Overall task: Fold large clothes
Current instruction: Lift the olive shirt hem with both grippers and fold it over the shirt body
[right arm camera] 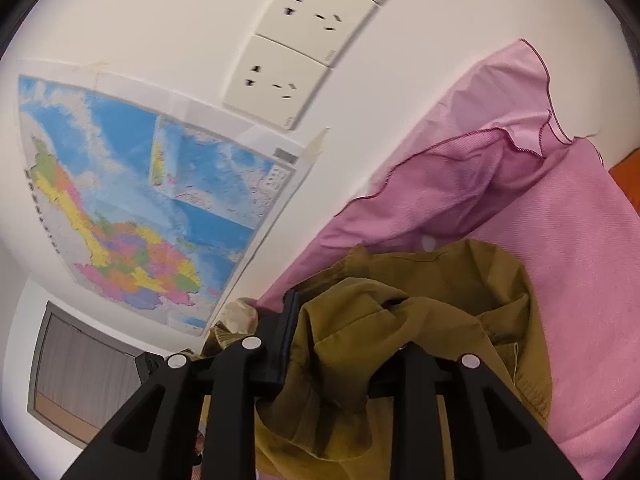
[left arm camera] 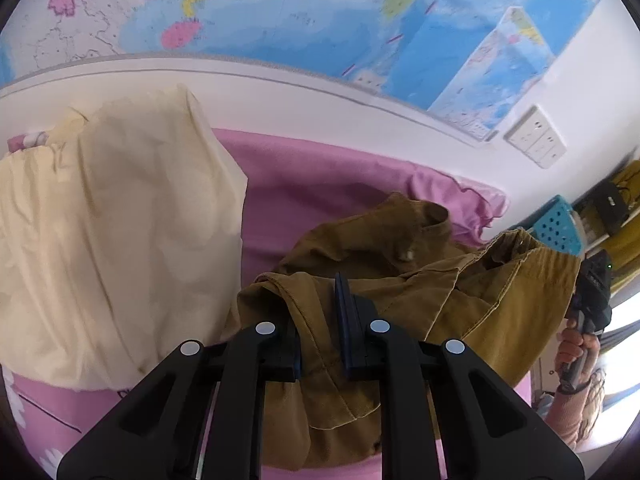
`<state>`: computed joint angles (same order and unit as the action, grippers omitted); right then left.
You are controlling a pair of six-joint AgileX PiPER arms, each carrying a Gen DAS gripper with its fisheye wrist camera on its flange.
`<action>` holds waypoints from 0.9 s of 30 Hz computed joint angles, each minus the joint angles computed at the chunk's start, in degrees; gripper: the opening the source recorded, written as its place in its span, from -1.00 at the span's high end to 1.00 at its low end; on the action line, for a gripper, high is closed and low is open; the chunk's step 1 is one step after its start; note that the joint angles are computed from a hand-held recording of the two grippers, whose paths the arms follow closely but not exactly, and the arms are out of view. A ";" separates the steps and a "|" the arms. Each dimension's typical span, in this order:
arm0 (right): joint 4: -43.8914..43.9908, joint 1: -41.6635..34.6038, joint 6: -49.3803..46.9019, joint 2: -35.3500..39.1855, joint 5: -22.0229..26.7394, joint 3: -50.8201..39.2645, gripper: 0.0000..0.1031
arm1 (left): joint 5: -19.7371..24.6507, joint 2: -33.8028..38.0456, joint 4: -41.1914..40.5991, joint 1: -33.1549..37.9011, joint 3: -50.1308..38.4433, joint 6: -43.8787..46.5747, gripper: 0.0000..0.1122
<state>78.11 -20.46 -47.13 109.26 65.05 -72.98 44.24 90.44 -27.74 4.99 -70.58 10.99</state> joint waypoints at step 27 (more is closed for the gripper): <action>-23.84 33.15 -5.18 -9.84 -27.16 3.28 0.42 | -4.20 8.18 15.90 -6.28 -3.84 -14.82 0.72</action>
